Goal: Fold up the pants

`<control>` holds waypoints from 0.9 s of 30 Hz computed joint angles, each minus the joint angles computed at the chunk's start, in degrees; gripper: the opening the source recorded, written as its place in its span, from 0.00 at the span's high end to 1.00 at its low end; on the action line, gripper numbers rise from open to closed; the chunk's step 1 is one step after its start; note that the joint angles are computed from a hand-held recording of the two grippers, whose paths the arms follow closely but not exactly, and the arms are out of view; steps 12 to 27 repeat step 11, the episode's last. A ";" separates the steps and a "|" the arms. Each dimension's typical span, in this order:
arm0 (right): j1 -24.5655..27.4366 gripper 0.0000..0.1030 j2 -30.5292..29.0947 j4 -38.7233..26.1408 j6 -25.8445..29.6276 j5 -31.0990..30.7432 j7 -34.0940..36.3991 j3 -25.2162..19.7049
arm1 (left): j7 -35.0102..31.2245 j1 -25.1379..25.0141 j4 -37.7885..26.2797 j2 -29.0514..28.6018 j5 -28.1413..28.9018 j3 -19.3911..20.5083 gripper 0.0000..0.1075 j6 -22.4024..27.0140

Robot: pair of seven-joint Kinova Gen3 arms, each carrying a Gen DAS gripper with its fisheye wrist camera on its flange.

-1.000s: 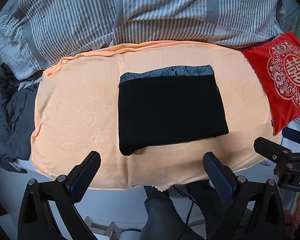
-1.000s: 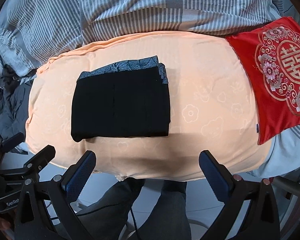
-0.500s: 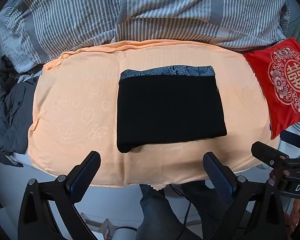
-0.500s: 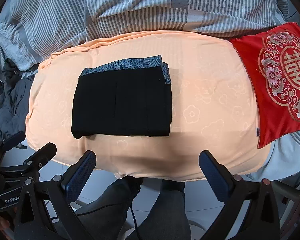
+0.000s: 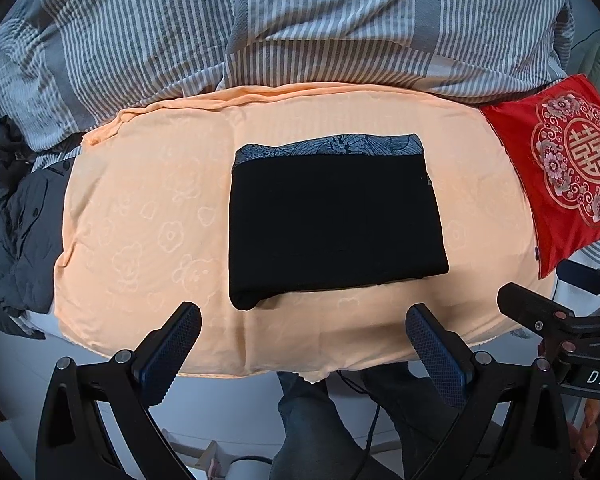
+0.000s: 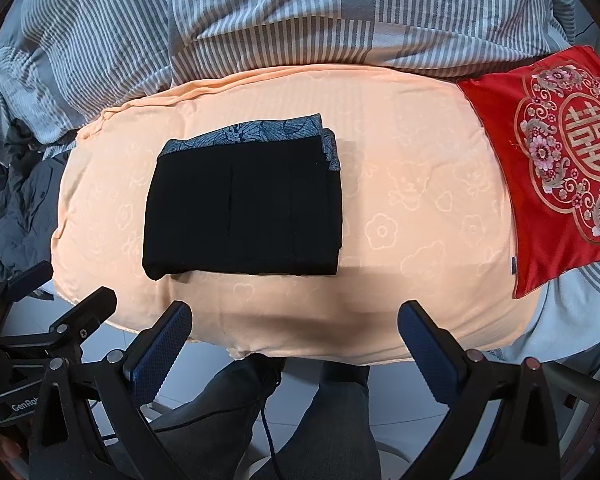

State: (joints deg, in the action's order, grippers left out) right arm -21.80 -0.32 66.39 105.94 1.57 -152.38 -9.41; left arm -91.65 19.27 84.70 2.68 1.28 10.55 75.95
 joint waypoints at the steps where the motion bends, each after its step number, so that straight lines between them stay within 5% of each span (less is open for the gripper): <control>1: 0.06 0.00 0.04 -0.11 0.04 0.02 0.18 0.06 | 0.03 -0.03 0.03 -0.04 0.08 -0.04 0.04 -0.04; 27: 0.38 0.00 -0.04 0.08 0.05 -0.11 0.08 0.25 | -1.12 -0.30 1.35 -1.31 0.28 0.11 0.04 -1.89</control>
